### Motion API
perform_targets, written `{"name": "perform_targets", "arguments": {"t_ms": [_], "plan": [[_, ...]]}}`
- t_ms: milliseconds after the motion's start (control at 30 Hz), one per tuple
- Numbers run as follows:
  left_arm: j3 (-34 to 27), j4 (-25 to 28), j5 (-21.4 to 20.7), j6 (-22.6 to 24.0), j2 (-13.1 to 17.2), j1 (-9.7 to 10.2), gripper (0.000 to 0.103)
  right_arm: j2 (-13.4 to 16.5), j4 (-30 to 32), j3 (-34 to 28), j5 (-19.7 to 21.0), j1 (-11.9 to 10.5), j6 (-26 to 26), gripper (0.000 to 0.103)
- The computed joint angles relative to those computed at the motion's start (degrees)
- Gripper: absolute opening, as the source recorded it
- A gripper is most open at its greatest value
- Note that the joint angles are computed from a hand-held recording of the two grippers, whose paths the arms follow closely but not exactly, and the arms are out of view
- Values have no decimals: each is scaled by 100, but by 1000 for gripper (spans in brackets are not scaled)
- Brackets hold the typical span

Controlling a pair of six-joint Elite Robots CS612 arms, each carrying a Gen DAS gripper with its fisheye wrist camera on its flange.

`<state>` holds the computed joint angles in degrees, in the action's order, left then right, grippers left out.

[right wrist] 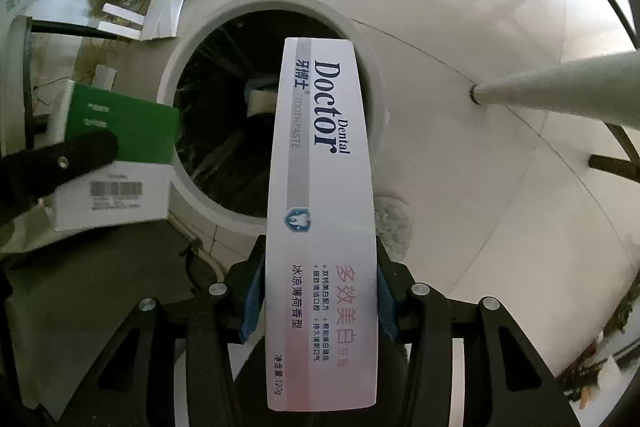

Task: Collect trash
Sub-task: 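Carry both boxes over the trash bin and open both tools to drop them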

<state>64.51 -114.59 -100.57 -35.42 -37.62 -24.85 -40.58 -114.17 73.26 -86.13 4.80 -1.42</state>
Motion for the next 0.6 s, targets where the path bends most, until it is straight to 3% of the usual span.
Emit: {"name": "perform_targets", "arguments": {"t_ms": [67, 133, 200, 433, 600], "plan": [[9, 47, 65, -18, -16, 5, 103, 56, 12, -64, -4, 14, 2, 52], [30, 76, 184, -61, -47, 1, 103, 84, -33, -97, -84, 40, 54, 88], [88, 45, 312, -90, -105, -3, 103, 98, -141, -103, -108, 57, 167, 103], [436, -96, 1035, -113, -436, -102, 103, -20, -452, -20, -491, 127, 408, 103], [664, -46, 1136, -225, -664, -129, 103, -163, -497, 74, -597, 164, 506, 103]]}}
